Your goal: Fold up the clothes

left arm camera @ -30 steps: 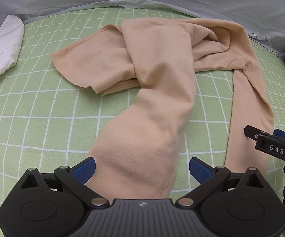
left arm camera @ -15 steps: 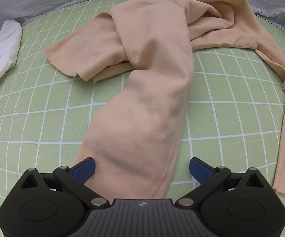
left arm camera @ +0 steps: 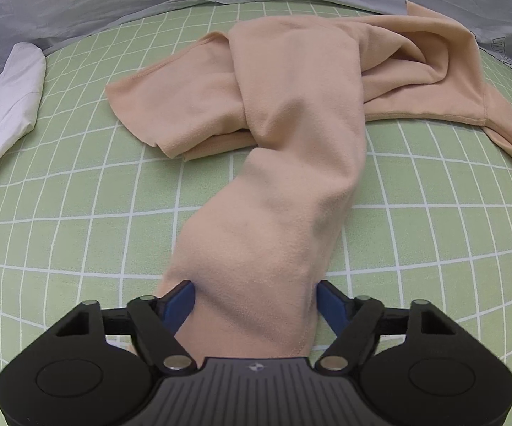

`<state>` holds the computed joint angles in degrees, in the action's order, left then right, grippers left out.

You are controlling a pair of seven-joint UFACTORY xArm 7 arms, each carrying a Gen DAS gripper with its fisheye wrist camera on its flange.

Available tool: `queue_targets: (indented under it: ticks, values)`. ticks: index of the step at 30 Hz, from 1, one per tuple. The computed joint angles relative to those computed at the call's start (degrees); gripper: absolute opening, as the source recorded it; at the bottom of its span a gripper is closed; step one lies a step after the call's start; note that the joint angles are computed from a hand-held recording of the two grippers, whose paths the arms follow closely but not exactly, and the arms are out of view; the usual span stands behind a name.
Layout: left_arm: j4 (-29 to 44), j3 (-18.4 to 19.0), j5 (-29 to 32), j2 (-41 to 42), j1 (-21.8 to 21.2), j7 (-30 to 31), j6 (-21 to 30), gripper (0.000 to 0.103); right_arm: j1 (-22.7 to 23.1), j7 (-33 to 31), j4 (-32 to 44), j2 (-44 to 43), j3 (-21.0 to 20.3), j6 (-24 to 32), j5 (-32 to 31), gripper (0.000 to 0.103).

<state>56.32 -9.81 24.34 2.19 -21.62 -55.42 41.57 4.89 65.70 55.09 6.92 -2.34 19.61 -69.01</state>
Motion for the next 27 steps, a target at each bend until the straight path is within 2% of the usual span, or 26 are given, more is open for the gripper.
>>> queue_targets:
  ticks: [1, 2, 3, 6, 9, 13, 19, 21, 24, 27]
  values:
    - [-0.1, 0.2, 0.3, -0.4, 0.2, -0.1, 0.2, 0.039, 0.0, -0.5, -0.5, -0.5, 0.2, 0.1, 1.3, 0.067]
    - [-0.5, 0.5, -0.4, -0.9, 0.6, 0.1, -0.1, 0.018, 0.0, -0.6, -0.9, -0.9, 0.4, 0.3, 2.3, 0.069]
    - [-1.1, 1.0, -1.5, -1.7, 1.3, 0.1, -0.9, 0.013, 0.2, -0.3, -1.2, -1.2, 0.6, 0.8, 3.0, 0.069]
    - [-3.1, 1.9, -3.8, -4.4, 3.5, 0.3, -3.7, 0.008, 0.8, 1.3, -1.9, -2.1, 1.3, 2.8, 4.1, 0.069]
    - [-3.2, 2.2, -2.1, -6.9, 6.0, 0.7, -4.5, 0.008, 2.1, 4.0, -1.9, -2.5, 2.5, 5.6, 3.3, 0.071]
    - [-1.7, 3.8, -0.1, -8.3, 10.4, 4.4, -8.0, 0.008, 4.2, 6.8, -1.1, -2.3, 4.3, 9.0, 3.4, 0.072]
    - [7.5, 7.6, 3.6, -1.1, 16.7, 10.9, -17.8, 0.010, 9.3, 7.5, 3.5, 1.0, 6.9, 12.5, 9.1, 0.074]
    - [11.5, 9.0, 7.3, 2.3, 17.3, 10.1, -18.1, 0.021, 11.4, 7.0, 5.7, 2.6, 7.3, 13.1, 11.2, 0.075]
    - [15.8, 10.1, 3.6, 6.9, 17.8, 14.9, -16.8, 0.031, 14.9, 6.4, 10.2, 5.9, 7.7, 13.8, 14.6, 0.076]
    - [14.3, 10.7, -1.0, 7.9, 18.3, 19.3, -18.1, 0.041, 18.6, 5.1, 15.9, 9.9, 7.4, 14.6, 16.9, 0.078]
